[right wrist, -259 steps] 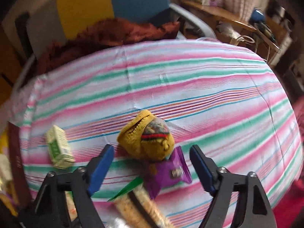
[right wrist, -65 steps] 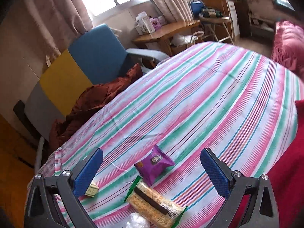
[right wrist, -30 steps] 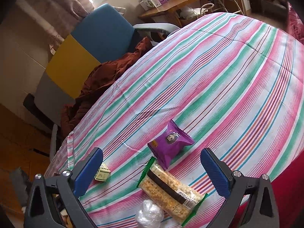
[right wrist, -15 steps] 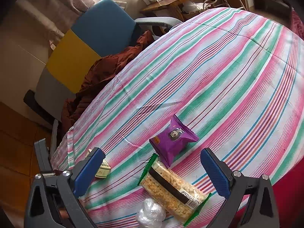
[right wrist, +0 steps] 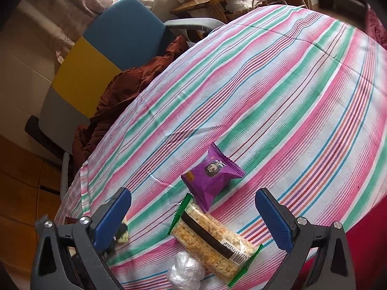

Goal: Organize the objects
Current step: 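Grasp the green essential-oil box with the left gripper, then grasp the clear plastic bag bundle with the right gripper while the left holds the oil box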

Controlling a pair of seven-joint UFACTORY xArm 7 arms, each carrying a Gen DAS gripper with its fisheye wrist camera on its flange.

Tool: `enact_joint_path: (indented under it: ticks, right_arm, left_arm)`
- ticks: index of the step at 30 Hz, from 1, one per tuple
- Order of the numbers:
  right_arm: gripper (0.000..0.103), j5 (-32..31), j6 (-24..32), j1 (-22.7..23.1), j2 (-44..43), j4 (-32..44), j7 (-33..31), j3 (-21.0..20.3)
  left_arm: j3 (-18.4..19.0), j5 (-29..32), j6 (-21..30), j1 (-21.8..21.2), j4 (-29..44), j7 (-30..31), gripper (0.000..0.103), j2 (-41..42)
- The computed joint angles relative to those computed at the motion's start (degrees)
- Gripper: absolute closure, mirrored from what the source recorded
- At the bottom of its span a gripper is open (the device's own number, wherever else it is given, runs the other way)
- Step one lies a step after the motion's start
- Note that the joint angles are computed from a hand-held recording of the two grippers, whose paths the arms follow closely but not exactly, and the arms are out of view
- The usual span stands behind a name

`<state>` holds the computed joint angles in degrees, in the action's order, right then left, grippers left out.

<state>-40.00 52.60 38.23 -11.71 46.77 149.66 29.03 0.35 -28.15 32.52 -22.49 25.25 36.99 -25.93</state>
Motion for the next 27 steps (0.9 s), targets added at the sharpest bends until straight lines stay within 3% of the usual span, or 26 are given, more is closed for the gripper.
enact_joint_path:
  ticks: [7,12,15,20,27]
  right_arm:
    - [0.0,4.04,-5.54,0.04,3.11,0.74,-8.59,-2.59]
    - [0.0,5.46,-3.74,0.66,4.28,1.86,-10.08,-2.86]
    - [0.0,3.64,-1.49,1.27,4.04,2.64,-8.27,-2.23]
    - [0.0,1.61,-2.3,2.83,5.78,5.76,-9.7,-1.77]
    - [0.001,5.54,1.84,8.35,12.1,13.6,-14.03,-2.36]
  left_arm:
    - [2.61,2.85,5.78,1.53,-8.98,3.61,0.069,-14.54]
    - [4.29,4.27,4.92,1.42,-14.57,6.09,0.071,-21.88]
    - [5.75,4.04,4.65,0.56,-14.14,6.74,0.071,-20.84]
    - [7.66,2.7,4.9,0.27,-13.7,8.87,0.072,-19.81]
    - [10.31,-1.24,8.13,1.16,-11.38,11.65,0.072,-17.1]
